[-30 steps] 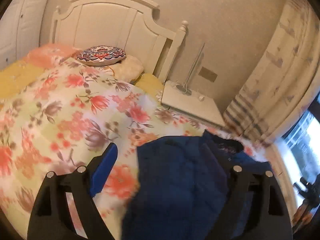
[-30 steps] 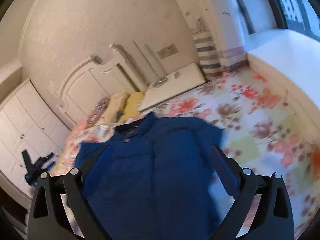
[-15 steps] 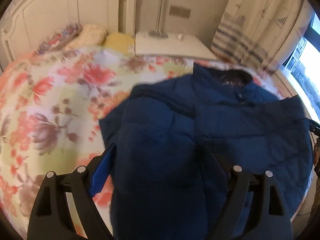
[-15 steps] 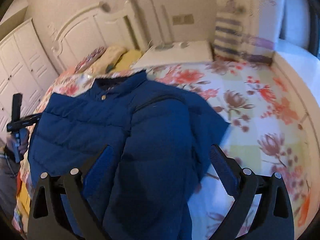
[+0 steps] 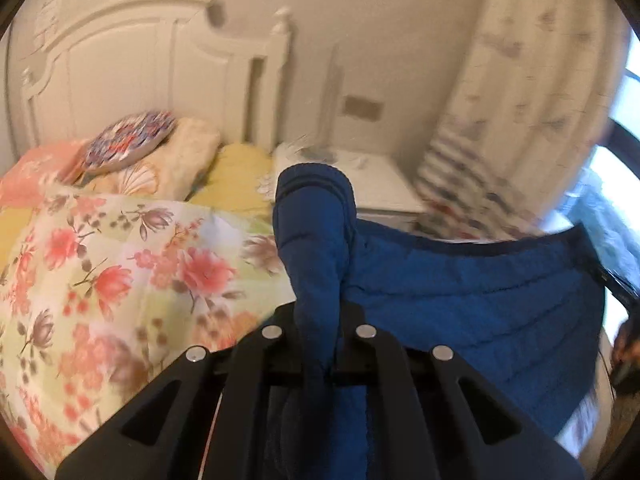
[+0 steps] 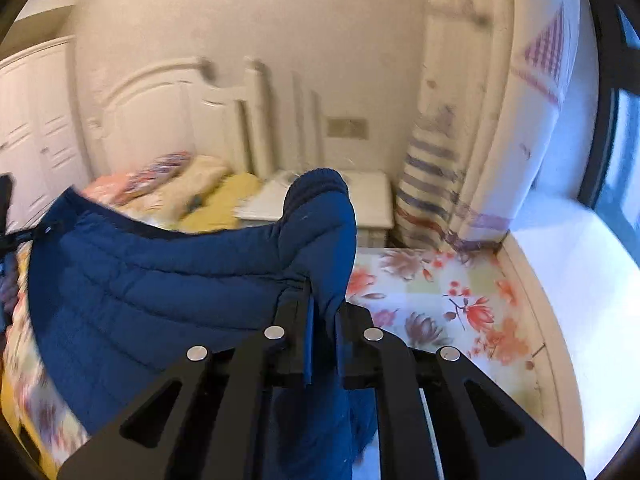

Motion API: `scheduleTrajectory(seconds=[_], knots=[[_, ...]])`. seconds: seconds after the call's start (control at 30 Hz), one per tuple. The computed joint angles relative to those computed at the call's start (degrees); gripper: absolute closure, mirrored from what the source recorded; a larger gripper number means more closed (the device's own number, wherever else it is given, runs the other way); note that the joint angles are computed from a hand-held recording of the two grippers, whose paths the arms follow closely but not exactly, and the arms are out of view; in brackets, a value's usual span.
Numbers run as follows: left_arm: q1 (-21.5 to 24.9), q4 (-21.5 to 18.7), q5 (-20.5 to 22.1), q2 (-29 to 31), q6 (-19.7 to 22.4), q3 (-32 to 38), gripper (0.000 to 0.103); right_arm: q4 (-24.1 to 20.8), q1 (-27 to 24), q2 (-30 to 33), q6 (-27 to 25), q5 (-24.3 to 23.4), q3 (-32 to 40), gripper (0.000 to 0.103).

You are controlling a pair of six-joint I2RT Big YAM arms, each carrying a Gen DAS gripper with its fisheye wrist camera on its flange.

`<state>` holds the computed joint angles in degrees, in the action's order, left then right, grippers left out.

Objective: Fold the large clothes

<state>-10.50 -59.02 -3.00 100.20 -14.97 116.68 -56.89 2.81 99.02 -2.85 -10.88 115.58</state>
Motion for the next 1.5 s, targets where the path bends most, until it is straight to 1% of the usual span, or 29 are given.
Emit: scheduleTrajectory(seconds=[0.07,0.13,0.17,0.2,0.27,0.3,0.33,0.37,0.4,0.43,0.47,0.53,0.6,0.7,0.77,0.83,0.9,0.93,0.97,1.0,1.03,1.07,1.1,1.13,1.17,1.2,1.3,1.37,1.5], knots=[[0.28,-3.84,-1.33,6.4,-1.01,5.8,0.097,-4.63,0.38,5.8,2.1,2.11,5.22,0.094],[0.05,-7.77,-3.52,10.89,-1.42,8.07,0.096,-8.28,1.26,9.54,1.77,5.28,6.81,0.094],[-0.18,-8.31,-4.51,11.91,-1.18,7.37,0.089,-9.27,1.56,10.53,1.29,5.99,5.79,0.094],[-0.29,-7.24,-5.31,11.88,-1.37,4.86,0.077,-9.26,1.39,10.66,1.28,4.33,4.11,0.093],[0.42,-3.77,-4.27,9.81,-2.94,0.71,0.069,-6.67,0.58,8.81,2.24,1.94,0.51,0.092],[0.93,-3.53,-4.02,8.99,-4.04,0.03,0.055,-6.91,0.19,8.5,2.44,1.32,0.41,0.091],[1.26,-3.09,-4.87,7.84,-4.84,-0.99,0.046,-8.35,-0.57,8.18,2.84,-0.23,1.0,0.083],[1.73,-0.15,-5.84,4.99,-5.11,-4.33,0.034,-8.64,-1.6,6.76,3.39,-3.03,0.17,0.066],[2.08,3.02,-5.62,2.16,-4.88,-7.94,0.027,-6.35,-2.92,3.65,3.21,-7.17,-3.07,0.053],[2.87,7.04,-4.03,-2.23,-4.17,-13.17,0.024,-3.3,-3.81,0.45,2.55,-9.57,-6.78,0.014],[3.73,9.56,-1.82,-6.73,-2.96,-18.27,0.019,1.32,-5.16,-4.12,1.31,-11.84,-12.22,0.004],[5.18,12.43,2.33,-13.6,-0.51,-26.25,0.013,3.73,-7.38,-10.15,-1.65,-14.32,-18.95,0.004],[6.01,13.95,5.42,-19.92,2.02,-33.96,0.011,3.32,-9.75,-15.38,-5.02,-17.14,-25.58,0.004],[7.17,14.86,12.9,-28.41,4.41,-44.95,0.011,2.28,-11.94,-20.6,-8.03,-20.79,-33.25,0.004],[6.9,15.98,15.33,-31.09,5.35,-48.88,0.01,2.32,-12.46,-22.83,-8.93,-22.81,-36.87,0.004],[5.34,16.92,14.28,-31.9,6.4,-51.3,0.007,2.69,-11.76,-23.97,-9.4,-23.13,-39.78,0.004],[3.47,17.2,12.49,-30.02,5.29,-51.15,0.005,4.34,-9.81,-23.94,-8.59,-21.24,-41.27,0.004],[3.0,18.01,12.57,-29.35,4.68,-50.98,0.005,5.76,-9.24,-25.02,-8.71,-20.14,-42.67,0.012],[2.73,18.89,13.36,-28.4,3.58,-50.4,0.005,7.24,-8.55,-25.82,-8.48,-18.71,-43.74,0.027],[2.65,19.95,13.24,-27.7,2.13,-49.86,0.008,9.33,-7.46,-26.23,-6.94,-16.87,-44.36,0.027],[2.57,20.43,13.61,-27.46,1.05,-49.64,0.017,10.53,-6.87,-27.17,-6.52,-16.35,-45.24,0.036],[2.52,20.69,14.6,-27.51,0.35,-49.67,0.036,11.34,-5.85,-28.22,-6.44,-14.58,-45.92,0.043],[1.99,20.91,13.93,-28.33,-0.28,-49.96,0.055,11.68,-4.8,-29.48,-6.75,-12.28,-46.59,0.047],[1.62,20.67,13.23,-29.11,-0.2,-50.13,0.063,12.08,-4.17,-30.64,-6.97,-10.7,-47.22,0.056],[0.53,19.82,9.68,-30.48,0.54,-50.46,0.079,12.69,-4.08,-31.59,-6.74,-9.71,-47.87,0.066],[0.18,19.31,9.09,-31.51,0.99,-50.77,0.082,12.72,-4.51,-32.89,-6.08,-9.93,-48.67,0.068],[-0.4,16.95,10.29,-38.22,0.16,-54.83,0.083,11.21,-7.11,-37.4,-6.97,-13.37,-51.68,0.074],[-1.35,14.9,10.02,-43.19,-0.35,-57.93,0.083,7.97,-8.94,-40.89,-9.07,-16.05,-53.65,0.074],[-3.94,10.51,9.43,-53.85,-3.92,-64.37,0.082,0.3,-14.13,-48.82,-13.11,-22.59,-57.8,0.074]])
